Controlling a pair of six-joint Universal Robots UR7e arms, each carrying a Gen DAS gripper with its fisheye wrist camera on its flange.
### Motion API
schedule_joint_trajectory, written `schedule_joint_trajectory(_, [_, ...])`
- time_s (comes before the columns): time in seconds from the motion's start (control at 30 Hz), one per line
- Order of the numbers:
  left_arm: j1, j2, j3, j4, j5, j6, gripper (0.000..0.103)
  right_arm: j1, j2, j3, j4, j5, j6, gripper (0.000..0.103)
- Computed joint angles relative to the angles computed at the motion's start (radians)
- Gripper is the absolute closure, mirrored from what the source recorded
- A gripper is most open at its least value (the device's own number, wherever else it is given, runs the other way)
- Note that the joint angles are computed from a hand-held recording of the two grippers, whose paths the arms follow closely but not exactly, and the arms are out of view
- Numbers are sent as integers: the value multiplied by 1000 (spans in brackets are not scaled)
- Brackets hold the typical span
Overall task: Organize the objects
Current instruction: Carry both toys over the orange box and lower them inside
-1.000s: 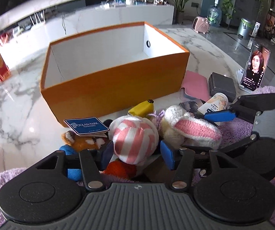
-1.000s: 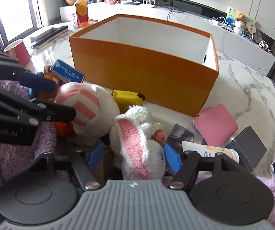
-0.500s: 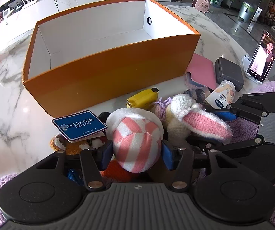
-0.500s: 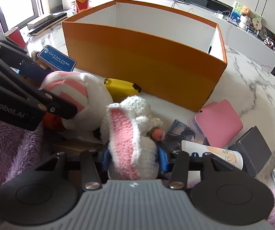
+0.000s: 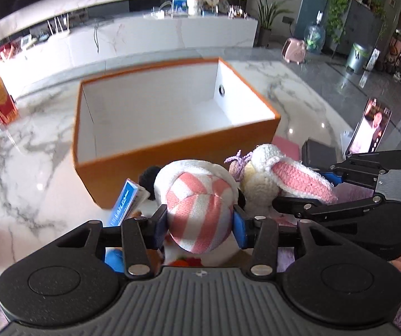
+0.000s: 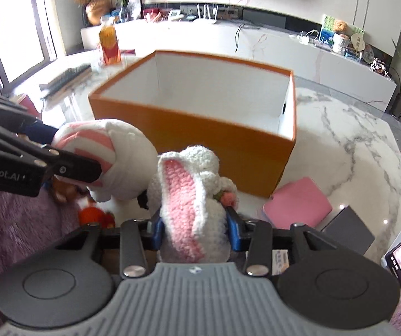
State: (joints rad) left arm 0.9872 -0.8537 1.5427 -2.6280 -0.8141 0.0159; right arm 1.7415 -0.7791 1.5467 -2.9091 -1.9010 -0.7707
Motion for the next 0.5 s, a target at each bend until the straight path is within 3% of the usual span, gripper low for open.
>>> schedule_joint_trajectory(0.23, [-27,23,-53,-203,51,176,49,34,11,-82,-46,99,43,58])
schedule_joint_trajectory(0.5, [-12,136,-211,-349,110,346,49,61,153,-333,-13,142,161,58])
